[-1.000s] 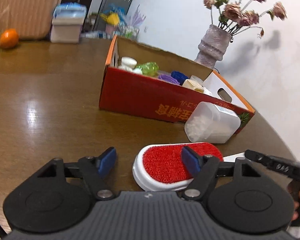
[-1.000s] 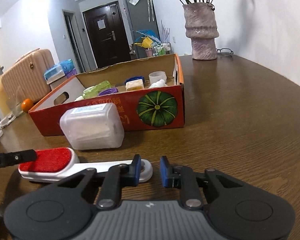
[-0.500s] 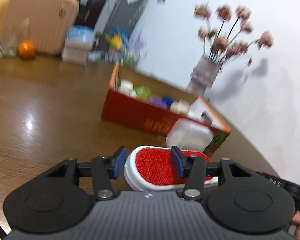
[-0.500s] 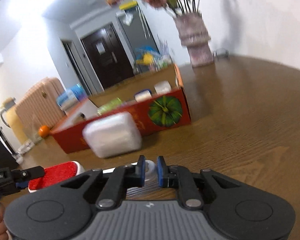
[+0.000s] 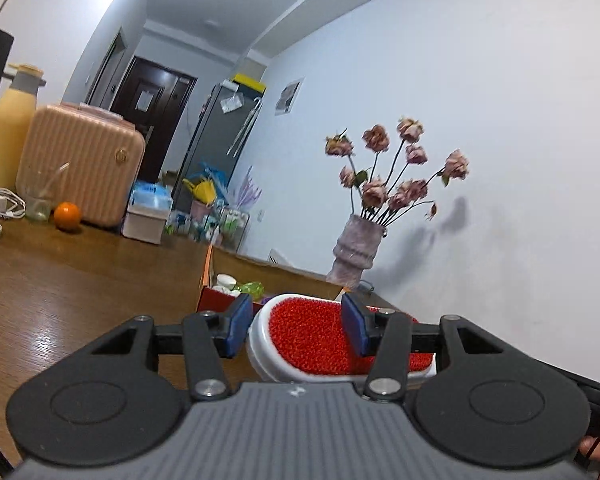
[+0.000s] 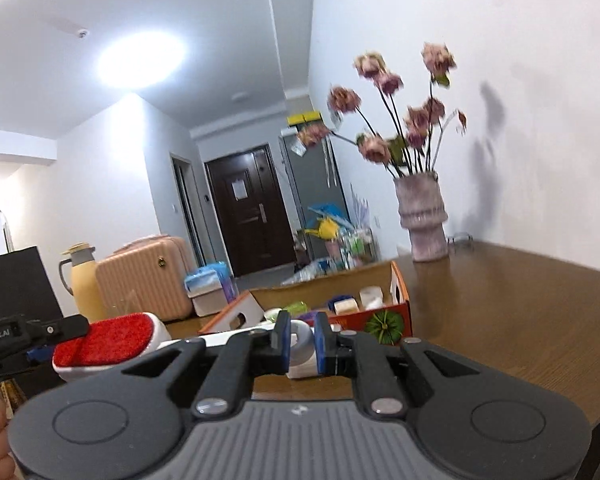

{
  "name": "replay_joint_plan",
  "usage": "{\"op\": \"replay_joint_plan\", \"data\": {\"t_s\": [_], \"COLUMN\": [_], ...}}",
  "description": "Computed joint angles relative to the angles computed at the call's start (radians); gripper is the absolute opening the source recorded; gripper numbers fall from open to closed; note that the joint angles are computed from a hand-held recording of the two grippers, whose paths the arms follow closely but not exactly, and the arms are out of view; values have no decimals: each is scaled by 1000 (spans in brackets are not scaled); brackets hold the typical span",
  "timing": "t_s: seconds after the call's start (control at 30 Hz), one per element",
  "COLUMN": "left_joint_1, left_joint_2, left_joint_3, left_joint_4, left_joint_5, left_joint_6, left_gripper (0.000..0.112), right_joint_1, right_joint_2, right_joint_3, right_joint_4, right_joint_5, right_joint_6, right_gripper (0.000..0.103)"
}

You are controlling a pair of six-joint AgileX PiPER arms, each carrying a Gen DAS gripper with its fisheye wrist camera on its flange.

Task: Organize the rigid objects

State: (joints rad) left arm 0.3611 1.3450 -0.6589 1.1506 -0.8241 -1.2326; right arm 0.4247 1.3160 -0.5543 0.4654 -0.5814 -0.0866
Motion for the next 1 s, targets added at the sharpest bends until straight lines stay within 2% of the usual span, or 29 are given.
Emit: {"op": "replay_joint_plan", "data": {"t_s": [0.33,0.57,0.67,0.8,1.0], "left_joint_1": [115,-2,-65,-132,-203], "left_joint_2": [-80,-18,70,210,448], "left_joint_3": [53,-29,-142,-338,-694], "left_joint_4": [74,-14,-20,61,240], "left_joint_5": [-121,-32,9,64,138], "left_joint_6": [-44,43,30,-59,-363], "left_gripper": [49,49,49,49,49], "right_joint_1": [132,78,8,-91,-209], "right_joint_2": [-120,-66,-16,64,205], "right_joint_3": [68,14,-44,-149,-360], "right_joint_4": [217,182,105,-12,-156], "right_joint_5": [-67,-54,-19,27,138], "right_joint_6": [-199,-175,-111,-8,121], "right_gripper": [12,12,12,12,12]}}
